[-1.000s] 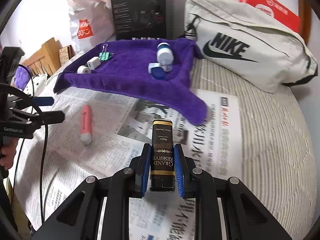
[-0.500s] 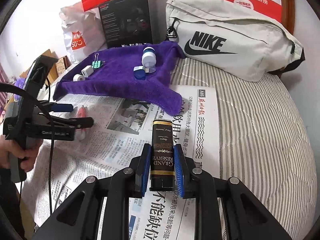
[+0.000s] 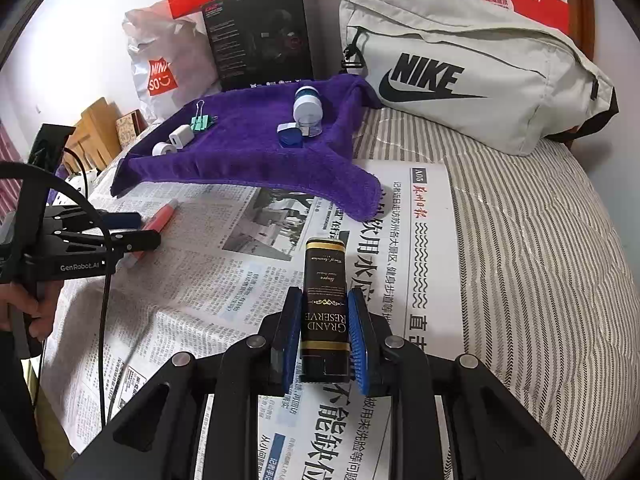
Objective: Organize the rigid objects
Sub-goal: 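Grasp the pink highlighter on the newspaper with the left tool while the right tool holds the tube, then carry the highlighter with the left tool while the right tool carries the tube onto the towel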
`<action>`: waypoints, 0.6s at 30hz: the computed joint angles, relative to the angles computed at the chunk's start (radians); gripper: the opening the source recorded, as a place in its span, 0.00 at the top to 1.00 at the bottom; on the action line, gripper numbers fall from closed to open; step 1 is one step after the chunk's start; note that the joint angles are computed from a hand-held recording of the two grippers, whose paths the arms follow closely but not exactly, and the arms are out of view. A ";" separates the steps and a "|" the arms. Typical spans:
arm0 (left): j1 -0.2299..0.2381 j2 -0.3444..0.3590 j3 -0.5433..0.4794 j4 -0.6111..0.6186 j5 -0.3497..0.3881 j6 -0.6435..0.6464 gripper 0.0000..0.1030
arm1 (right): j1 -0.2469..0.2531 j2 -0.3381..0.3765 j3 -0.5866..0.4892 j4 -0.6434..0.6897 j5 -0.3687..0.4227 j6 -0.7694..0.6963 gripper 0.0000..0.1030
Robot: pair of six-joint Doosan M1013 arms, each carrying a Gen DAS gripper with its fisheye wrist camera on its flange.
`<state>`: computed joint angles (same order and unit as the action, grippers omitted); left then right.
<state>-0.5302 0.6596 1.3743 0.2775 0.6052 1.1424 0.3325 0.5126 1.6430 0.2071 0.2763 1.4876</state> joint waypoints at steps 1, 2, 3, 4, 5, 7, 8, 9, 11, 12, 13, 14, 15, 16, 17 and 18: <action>-0.003 0.004 -0.007 0.003 0.002 0.011 0.81 | 0.000 0.001 -0.001 0.004 0.001 -0.003 0.78; -0.005 0.005 -0.008 0.013 0.003 0.011 0.81 | 0.001 0.002 -0.002 0.013 0.001 -0.013 0.78; -0.007 0.005 -0.010 0.018 0.008 0.007 0.82 | 0.002 0.002 -0.002 0.022 0.002 -0.024 0.78; -0.004 0.006 -0.012 0.000 0.007 0.014 0.83 | 0.002 0.002 -0.002 0.028 0.002 -0.031 0.78; -0.002 0.005 -0.010 -0.008 0.003 0.018 0.84 | 0.002 0.002 -0.002 0.045 0.002 -0.048 0.78; 0.000 0.005 -0.009 -0.014 -0.001 0.018 0.84 | 0.001 0.001 -0.002 0.071 0.005 -0.074 0.78; -0.001 0.004 -0.008 -0.012 -0.002 0.019 0.84 | 0.002 0.001 -0.002 0.073 0.005 -0.076 0.78; -0.001 0.004 -0.008 -0.014 -0.001 0.016 0.84 | 0.003 0.002 -0.005 0.076 0.009 -0.079 0.78; 0.002 0.000 -0.002 -0.033 -0.005 0.021 0.84 | 0.003 0.003 -0.010 0.092 0.017 -0.097 0.78; 0.004 -0.001 -0.002 -0.048 -0.003 0.033 0.84 | 0.003 0.003 -0.013 0.116 0.021 -0.123 0.78; 0.006 -0.001 -0.002 -0.055 -0.001 0.038 0.84 | 0.003 0.004 -0.017 0.131 0.027 -0.138 0.78; 0.007 -0.003 -0.001 -0.057 0.001 0.037 0.84 | 0.004 0.005 -0.022 0.139 0.032 -0.146 0.78; 0.008 -0.006 0.002 -0.059 0.001 0.040 0.84 | 0.005 0.006 -0.027 0.152 0.033 -0.159 0.78; 0.009 -0.008 0.004 -0.061 0.001 0.043 0.84 | 0.005 0.007 -0.033 0.171 0.038 -0.179 0.78; 0.011 -0.012 0.007 -0.066 0.000 0.045 0.84 | 0.006 0.009 -0.039 0.185 0.044 -0.194 0.78; 0.013 -0.015 0.011 -0.073 -0.003 0.050 0.84 | 0.008 0.011 -0.046 0.195 0.050 -0.207 0.78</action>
